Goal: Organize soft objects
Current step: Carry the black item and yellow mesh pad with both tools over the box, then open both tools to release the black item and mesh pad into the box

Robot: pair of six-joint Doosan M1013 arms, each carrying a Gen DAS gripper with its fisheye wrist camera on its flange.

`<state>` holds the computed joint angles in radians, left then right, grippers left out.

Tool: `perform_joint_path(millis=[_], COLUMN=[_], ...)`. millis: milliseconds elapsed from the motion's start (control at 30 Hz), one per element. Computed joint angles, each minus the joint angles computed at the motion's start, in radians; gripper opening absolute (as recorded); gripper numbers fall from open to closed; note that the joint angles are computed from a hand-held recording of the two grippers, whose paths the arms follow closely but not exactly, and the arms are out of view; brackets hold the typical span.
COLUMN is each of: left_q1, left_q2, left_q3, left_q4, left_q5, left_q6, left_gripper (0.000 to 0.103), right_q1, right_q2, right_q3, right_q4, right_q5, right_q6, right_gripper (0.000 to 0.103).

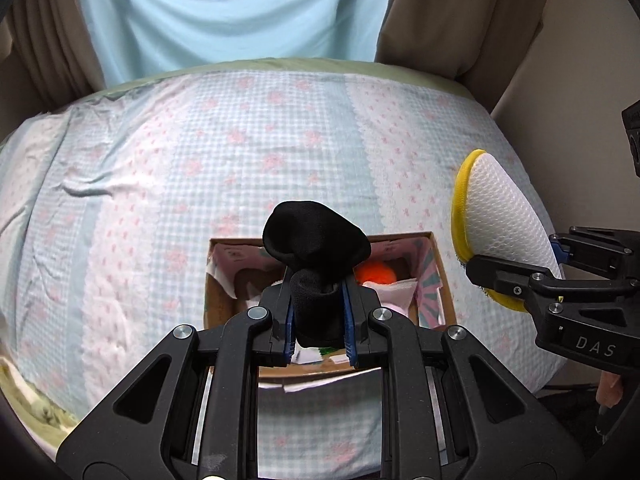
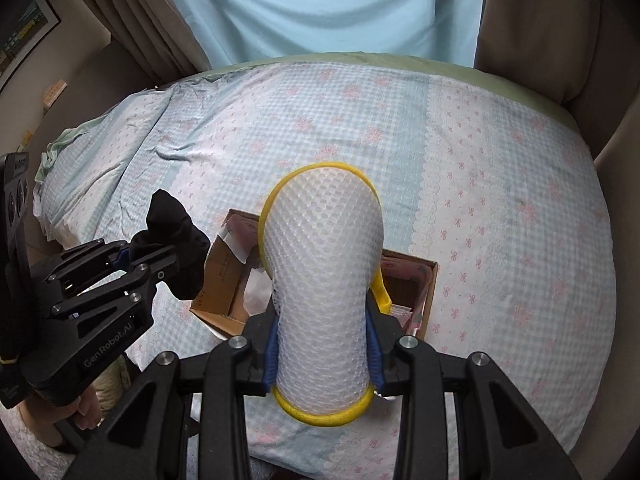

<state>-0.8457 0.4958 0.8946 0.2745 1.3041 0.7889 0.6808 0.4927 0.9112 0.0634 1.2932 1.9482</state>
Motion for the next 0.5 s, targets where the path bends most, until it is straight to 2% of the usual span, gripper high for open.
perform_joint_path(millis=[200,500], left_q1=[0.057,0.099], left_q2=[-0.011,0.049], left_q3=[0.082,0.093], left_q4=[-0.108,-0.243], left_q5=[-0.013,0.038], left_q6=[0.116,0.217], left_gripper=[0.016,0.016], right_q1=[0.022,0.006], right_q2=[0.051,0.107], right_q3=[-0.022,-0.019], right_q4=[-0.003,0.039], right_q5=[0.041,0.08], right_q6=[0.187,0.319], right_gripper=[0.033,0.037])
